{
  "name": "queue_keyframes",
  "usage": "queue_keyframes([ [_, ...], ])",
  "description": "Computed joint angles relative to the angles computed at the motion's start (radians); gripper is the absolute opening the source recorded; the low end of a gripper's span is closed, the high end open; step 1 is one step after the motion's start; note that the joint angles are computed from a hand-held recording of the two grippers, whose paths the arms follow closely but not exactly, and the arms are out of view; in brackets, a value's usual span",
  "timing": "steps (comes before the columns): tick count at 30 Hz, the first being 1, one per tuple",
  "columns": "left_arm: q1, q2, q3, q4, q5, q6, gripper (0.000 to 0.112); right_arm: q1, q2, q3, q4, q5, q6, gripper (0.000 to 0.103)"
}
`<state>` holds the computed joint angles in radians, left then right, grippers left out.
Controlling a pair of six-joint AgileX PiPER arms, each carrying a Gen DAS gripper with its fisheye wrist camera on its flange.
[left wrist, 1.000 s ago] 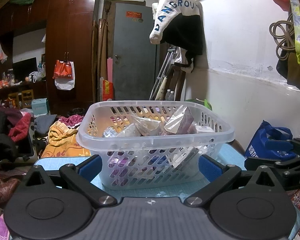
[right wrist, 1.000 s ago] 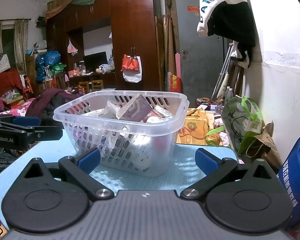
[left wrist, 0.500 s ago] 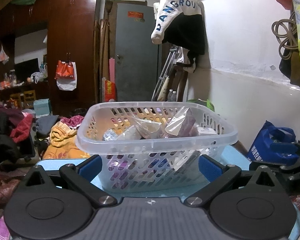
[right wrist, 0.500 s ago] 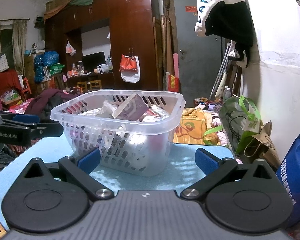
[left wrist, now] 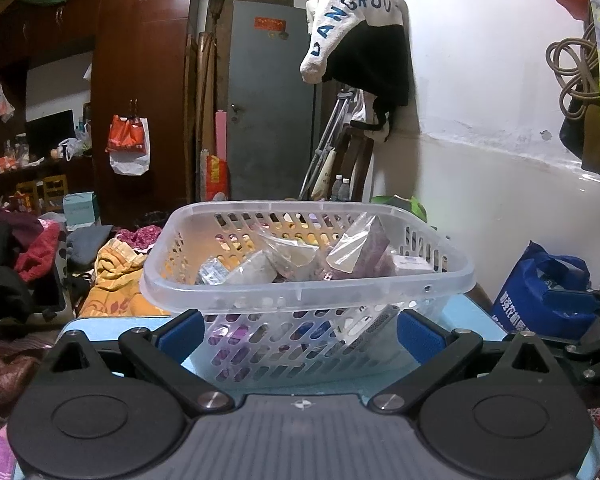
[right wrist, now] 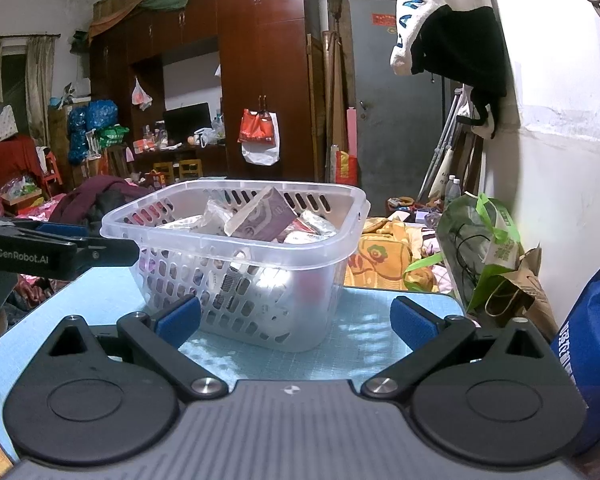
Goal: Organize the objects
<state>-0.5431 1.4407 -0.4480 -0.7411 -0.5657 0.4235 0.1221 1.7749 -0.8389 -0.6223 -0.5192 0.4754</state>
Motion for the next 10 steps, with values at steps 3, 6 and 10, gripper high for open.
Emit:
queue_keyframes([
  [3,-0.011,0.008,-0.002,-0.006,-0.011,0.008,0.103,-0.001,-0.001,0.000,-0.002,0.001,0.002,0.103],
  [6,-0.024,0.015,-0.003,-0.017,-0.027,0.020,0.103,0.001,-0.001,0.002,0.003,0.001,-0.001,0.103],
  [10,-0.031,0.019,-0.008,-0.022,-0.028,0.019,0.103,-0.002,-0.001,0.000,-0.004,0.004,0.005,0.103],
])
